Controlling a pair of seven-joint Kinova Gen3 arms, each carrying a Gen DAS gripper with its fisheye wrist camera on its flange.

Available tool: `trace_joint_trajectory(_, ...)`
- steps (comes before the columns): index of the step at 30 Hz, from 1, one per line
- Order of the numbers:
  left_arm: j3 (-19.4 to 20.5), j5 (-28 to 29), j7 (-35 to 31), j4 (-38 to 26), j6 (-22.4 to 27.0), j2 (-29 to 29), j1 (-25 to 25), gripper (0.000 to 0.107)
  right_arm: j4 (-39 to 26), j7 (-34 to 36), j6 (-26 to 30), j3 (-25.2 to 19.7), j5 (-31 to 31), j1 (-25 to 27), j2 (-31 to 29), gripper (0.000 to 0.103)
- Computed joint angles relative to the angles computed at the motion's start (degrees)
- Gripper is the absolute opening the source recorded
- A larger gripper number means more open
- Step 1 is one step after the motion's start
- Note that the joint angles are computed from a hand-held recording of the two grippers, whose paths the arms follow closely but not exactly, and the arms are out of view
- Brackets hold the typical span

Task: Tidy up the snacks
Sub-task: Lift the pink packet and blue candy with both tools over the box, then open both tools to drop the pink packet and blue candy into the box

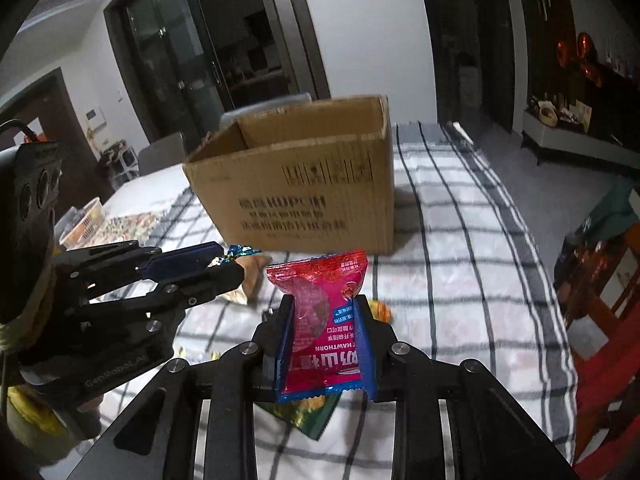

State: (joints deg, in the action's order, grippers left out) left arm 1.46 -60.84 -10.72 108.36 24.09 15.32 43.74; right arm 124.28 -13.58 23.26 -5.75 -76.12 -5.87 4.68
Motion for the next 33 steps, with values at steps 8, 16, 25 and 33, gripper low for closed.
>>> trace_joint_trajectory(8, 0.73, -4.76, 2.57, -1.61, 3.19, -2.42, -1.15, 0.023, -3.96, 0.0, 0.53, 0.43, -1.23, -0.23, -0.89, 0.029)
trace_joint_trajectory(16, 3.22, -9.11, 4.33, -3.26, 4.82, -4.01, -4.86, 0.023, -8.85, -0.23, 1.09, 0.2, -0.92, -0.75, -0.27, 0.029)
trace_joint_trajectory(25, 2.74, -6.14, 0.23, -7.14, 2.52, -3.15, -9.17, 0.023, -17.2, -7.35, 2.73, -1.21, 5.66, 0.02, 3.68, 0.029)
trace_joint_trajectory(33, -0.15, -3.23, -3.95, -10.09, 0.69, -0.95, -10.29, 0.023, -25.28, -15.06, 3.75, -4.33, 14.28, 1.44, 8.58, 0.029)
